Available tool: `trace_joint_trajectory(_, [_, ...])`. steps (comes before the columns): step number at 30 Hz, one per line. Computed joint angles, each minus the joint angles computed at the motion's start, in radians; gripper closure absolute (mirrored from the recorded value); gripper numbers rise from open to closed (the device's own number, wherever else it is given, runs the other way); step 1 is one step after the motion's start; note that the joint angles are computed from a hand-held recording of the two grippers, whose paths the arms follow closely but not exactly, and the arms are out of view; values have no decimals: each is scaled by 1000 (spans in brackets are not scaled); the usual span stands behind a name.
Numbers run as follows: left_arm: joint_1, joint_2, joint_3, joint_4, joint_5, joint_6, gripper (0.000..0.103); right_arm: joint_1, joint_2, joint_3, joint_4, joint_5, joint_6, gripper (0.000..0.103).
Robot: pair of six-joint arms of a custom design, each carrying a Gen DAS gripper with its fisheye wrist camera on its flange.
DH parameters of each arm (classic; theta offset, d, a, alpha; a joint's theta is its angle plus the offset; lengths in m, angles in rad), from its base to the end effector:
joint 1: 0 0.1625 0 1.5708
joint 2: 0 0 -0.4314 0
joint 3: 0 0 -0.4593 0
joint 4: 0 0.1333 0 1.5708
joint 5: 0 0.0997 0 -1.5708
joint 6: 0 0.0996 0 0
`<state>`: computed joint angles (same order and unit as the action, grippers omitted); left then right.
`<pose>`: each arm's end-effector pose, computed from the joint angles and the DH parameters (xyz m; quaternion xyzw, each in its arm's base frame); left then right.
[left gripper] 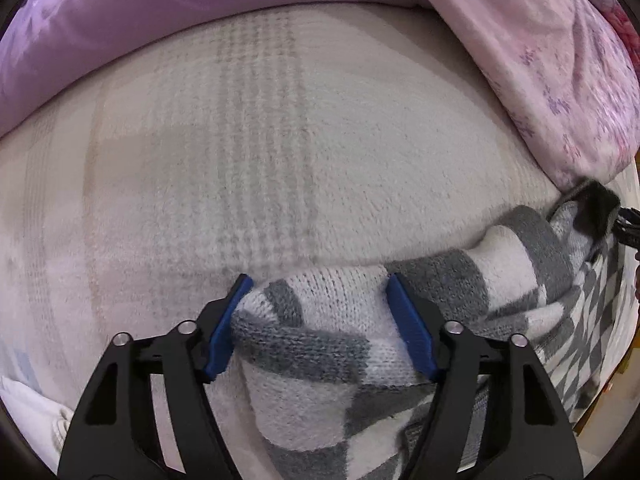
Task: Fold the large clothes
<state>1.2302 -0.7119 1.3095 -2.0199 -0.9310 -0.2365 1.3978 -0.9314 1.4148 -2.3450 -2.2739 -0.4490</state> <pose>-0.0832 -0.8119 0.0921 0.0725 0.9442 -0.0217 0.3207 -0.0666 -0.7816 0.2510 0.0784 -0.9270 0.0252 0.3660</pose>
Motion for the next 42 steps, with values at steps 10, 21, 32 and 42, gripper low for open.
trace_joint_trajectory(10, [-101, -128, 267, -330, 130, 172, 81, 27, -115, 169, -186, 98, -183, 83])
trace_joint_trajectory(21, [-261, -383, 624, -678, 181, 147, 87, 21, -437, 502, -416, 277, -214, 86])
trace_joint_trajectory(32, [-411, -610, 893, -514, 282, -218, 87, -20, -737, 764, -405, 358, -94, 87])
trace_joint_trajectory(42, [-635, -973, 1158, 95, 182, -920, 87, -192, -1122, 968, -195, 461, -24, 86])
